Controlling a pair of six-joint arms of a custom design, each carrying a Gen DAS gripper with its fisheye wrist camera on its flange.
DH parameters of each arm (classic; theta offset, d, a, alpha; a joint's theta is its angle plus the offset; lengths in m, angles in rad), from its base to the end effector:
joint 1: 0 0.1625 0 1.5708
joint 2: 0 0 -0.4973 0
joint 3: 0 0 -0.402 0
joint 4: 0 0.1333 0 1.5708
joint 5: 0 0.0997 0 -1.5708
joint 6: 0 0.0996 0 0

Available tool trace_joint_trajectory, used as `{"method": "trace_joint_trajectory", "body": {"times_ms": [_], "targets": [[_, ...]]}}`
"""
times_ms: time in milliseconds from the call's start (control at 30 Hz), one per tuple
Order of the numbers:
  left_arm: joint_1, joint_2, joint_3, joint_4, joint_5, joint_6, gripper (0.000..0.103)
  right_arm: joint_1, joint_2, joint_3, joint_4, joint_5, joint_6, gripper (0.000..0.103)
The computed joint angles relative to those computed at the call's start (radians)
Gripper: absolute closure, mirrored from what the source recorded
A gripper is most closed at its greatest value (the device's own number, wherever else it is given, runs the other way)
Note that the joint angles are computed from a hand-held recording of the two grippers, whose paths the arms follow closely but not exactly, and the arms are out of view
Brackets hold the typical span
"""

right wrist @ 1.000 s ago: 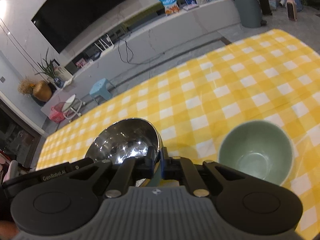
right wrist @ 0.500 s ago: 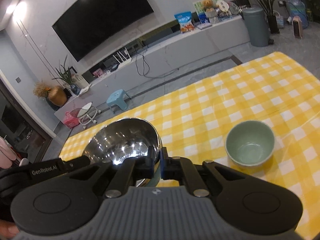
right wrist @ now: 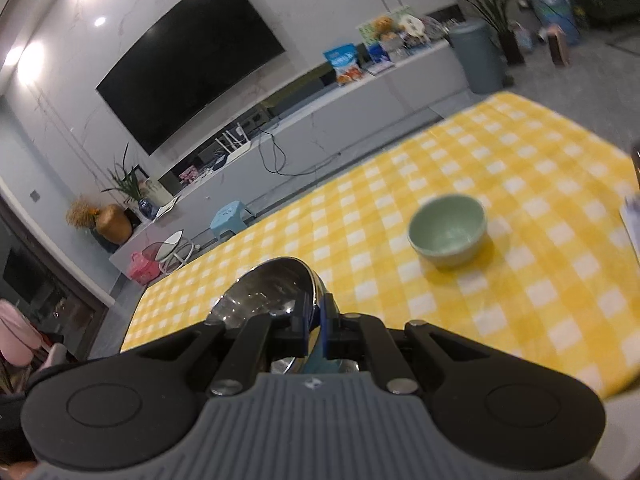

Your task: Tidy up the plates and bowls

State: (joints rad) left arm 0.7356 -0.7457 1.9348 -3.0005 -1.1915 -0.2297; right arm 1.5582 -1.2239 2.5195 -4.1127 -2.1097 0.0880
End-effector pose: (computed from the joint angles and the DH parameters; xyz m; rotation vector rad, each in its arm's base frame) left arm -0.3558 -0.5516 0.0607 0.7948 2.7687 -0.5805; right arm 0.0773 -0.3921 0.3105 -0.5453 -2.1695 1.5986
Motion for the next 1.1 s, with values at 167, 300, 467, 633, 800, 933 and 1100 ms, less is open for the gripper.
{"method": "trace_joint_trajectory", "body": {"times_ms": [167,300,467,633,800,933,1100], "targets": [[-0.004,-0.001,0.037,-0.004,0.018,0.008,0.097,-0.002,0.032,0.024,-0.010,-0.036,0.025,0.100],[-0.008,0.007,0.058,-0.029,0.033,0.035,0.096,-0.021,0.049,0.035,-0.013,-0.036,0.042,0.101],[-0.002,0.019,0.058,-0.022,0.026,0.053,0.097,-0.019,0.067,0.026,-0.021,-0.065,0.019,0.101],[-0.006,0.029,0.063,-0.023,0.037,0.068,0.096,-0.038,0.069,0.032,-0.018,-0.056,0.032,0.102],[-0.007,0.034,0.060,-0.017,0.042,0.070,0.096,-0.047,0.072,0.029,-0.008,-0.055,0.033,0.102],[-0.006,0.038,0.055,-0.007,0.047,0.075,0.096,-0.046,0.073,0.028,0.000,-0.057,0.044,0.102],[-0.003,0.045,0.054,-0.001,0.050,0.083,0.096,-0.055,0.073,0.030,0.004,-0.046,0.052,0.103]]}}
